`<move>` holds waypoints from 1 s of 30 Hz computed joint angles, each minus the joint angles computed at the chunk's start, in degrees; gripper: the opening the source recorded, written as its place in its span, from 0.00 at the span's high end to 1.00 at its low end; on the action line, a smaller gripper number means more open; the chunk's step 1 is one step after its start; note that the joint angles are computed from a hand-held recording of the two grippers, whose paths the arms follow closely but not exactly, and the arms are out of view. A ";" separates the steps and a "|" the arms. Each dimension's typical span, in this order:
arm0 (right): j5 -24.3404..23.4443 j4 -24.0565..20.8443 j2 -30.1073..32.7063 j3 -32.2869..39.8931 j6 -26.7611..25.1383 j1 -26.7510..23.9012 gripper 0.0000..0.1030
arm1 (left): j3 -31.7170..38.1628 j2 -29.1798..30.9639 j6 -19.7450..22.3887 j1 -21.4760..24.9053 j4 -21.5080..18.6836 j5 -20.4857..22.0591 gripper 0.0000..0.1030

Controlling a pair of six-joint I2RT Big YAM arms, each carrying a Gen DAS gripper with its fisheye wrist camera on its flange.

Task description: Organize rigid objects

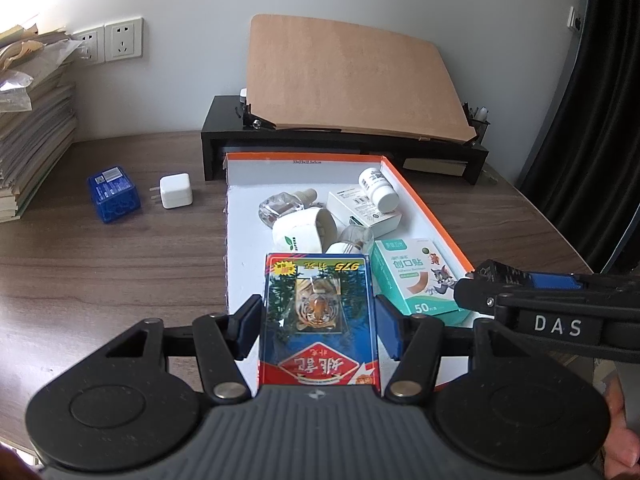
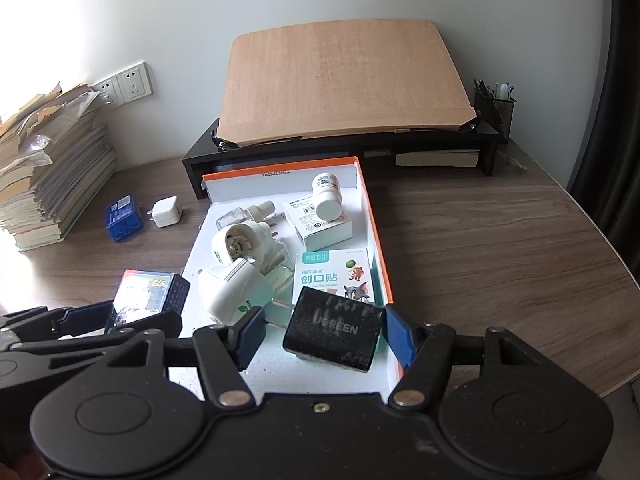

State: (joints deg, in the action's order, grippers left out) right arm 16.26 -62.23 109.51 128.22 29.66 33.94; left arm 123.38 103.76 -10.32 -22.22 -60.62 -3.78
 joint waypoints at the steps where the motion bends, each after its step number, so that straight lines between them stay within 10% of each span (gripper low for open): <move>1: 0.02 -0.08 0.04 0.02 0.04 0.03 0.25 | 0.01 0.04 -0.04 0.03 -0.06 0.12 0.42; 30: -0.13 -2.57 2.30 3.24 0.40 -0.16 0.25 | 0.90 0.97 -0.39 0.30 -0.37 0.72 0.42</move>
State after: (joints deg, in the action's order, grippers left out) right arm 16.13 -64.80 111.81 131.46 30.05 33.78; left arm 124.28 104.73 -10.70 -21.92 -60.99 -3.07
